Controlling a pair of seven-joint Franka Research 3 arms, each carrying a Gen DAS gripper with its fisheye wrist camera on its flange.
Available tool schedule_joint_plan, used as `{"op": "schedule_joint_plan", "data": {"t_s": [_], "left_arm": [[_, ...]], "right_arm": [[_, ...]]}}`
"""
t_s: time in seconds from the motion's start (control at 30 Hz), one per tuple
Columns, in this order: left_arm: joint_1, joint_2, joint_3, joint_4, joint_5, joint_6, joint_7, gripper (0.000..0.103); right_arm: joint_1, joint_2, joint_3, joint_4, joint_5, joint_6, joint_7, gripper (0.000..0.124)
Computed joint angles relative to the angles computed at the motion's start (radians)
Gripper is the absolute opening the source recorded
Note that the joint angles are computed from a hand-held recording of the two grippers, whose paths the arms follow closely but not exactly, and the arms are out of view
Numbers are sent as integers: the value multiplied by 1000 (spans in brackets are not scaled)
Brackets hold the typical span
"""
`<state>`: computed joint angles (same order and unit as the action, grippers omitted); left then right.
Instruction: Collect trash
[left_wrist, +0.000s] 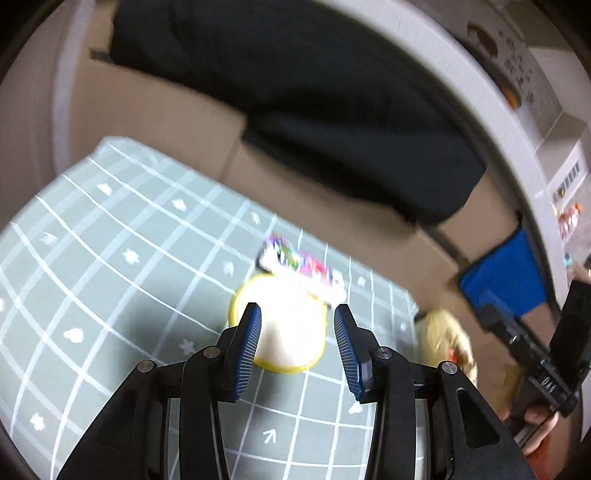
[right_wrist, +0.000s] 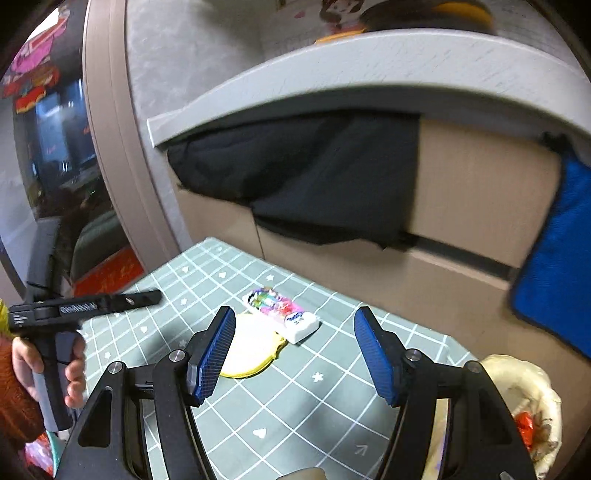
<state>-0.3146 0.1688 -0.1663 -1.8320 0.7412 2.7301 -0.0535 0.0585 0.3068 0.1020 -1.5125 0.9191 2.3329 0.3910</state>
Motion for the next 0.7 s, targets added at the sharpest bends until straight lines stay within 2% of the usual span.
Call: {"op": "schedule_joint_plan", "data": {"t_s": [0.07,0.17,0.27,0.37,0.43,0.53,0.63,0.7], "left_arm": [[10,57,-7,38,-46,-4,69,42],[-1,102,19,78,-43,-5,68,42],[6,154,35,134,-74,20,91,42],[32,217,28,199,-183,34,135,42],[28,265,48,258,-234,13,112,42],[16,345,63,376,-278,-72,127,42],[16,415,47,486,-323,-162,210,39],[8,424,42,503,-336,-194,261,32]], "right_arm": [[10,19,-1,8,-22,16,-5,64],[17,75,3,60,-64,12,0,65],[21,153,10,148,-131,-46,29,65],[24,212,14,209,-185,-84,94,64],[9,223,24,210,-181,-92,107,65],[-4,213,24,177,-190,-64,97,64],[-16,208,16,160,-205,-48,99,64],[-32,216,14,170,-207,-70,109,64]]}}
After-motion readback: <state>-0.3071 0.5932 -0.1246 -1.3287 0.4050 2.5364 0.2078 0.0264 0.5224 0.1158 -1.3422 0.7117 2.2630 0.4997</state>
